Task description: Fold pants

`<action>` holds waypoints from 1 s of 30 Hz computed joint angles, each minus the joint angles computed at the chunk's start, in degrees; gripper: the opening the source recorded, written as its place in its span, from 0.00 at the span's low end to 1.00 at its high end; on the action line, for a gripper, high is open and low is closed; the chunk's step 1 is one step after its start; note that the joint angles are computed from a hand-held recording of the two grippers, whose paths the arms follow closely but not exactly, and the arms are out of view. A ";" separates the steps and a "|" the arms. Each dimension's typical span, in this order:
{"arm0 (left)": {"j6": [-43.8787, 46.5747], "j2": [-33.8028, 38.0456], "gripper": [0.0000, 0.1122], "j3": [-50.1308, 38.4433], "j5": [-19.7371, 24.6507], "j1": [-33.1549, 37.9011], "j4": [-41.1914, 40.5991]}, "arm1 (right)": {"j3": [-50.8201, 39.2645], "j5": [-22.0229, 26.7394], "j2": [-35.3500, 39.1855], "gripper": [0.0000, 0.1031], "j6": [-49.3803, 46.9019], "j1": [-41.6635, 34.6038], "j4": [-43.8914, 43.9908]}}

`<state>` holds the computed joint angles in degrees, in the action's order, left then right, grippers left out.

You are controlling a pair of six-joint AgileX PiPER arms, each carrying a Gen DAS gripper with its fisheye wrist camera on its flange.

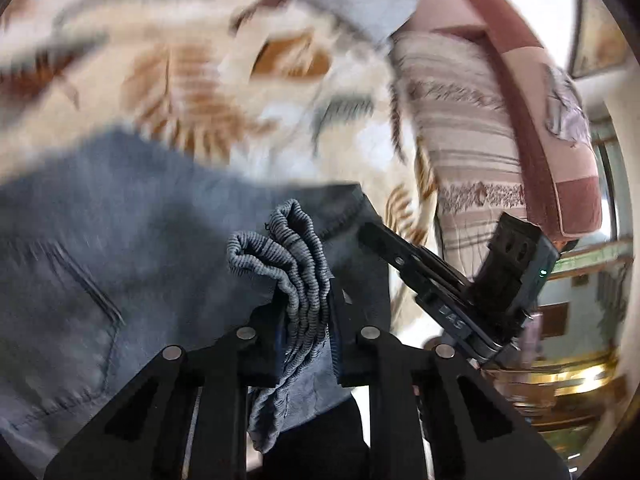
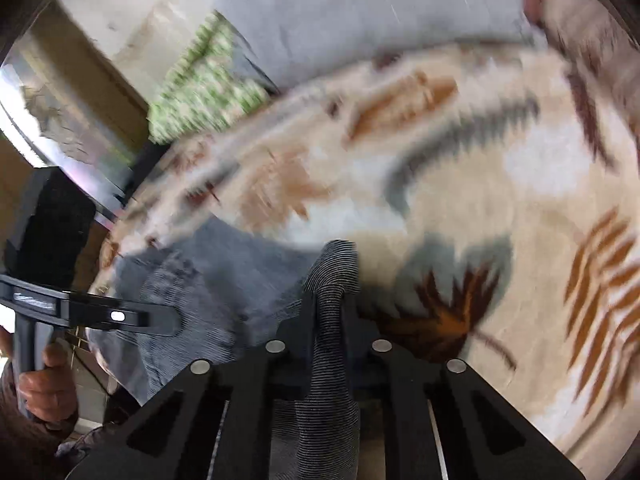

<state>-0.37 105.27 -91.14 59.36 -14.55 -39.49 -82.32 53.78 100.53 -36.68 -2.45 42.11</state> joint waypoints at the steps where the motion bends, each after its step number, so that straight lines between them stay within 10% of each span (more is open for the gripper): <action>1: -1.30 -0.12 0.13 -0.90 -0.91 -0.87 3.57 | -0.36 -0.78 -0.15 0.10 0.16 0.32 -0.32; 10: 0.25 2.75 0.14 3.94 -1.08 1.49 3.46 | 1.62 -5.88 3.56 0.10 1.99 1.65 -4.90; 16: -3.20 4.32 0.32 3.85 -3.19 0.23 9.20 | 1.12 -7.73 6.36 0.15 5.49 2.80 -8.38; 24: -1.96 1.76 0.42 2.29 -0.84 1.76 7.27 | -1.53 1.01 5.60 0.26 2.39 -3.18 2.93; 27: -3.98 3.45 0.54 0.25 -0.49 1.82 7.26 | -3.56 0.67 6.43 0.34 6.00 -1.26 -1.96; 30: -6.01 7.11 0.46 -3.77 2.29 0.80 8.48 | -6.28 1.50 9.62 0.34 11.33 1.40 -8.98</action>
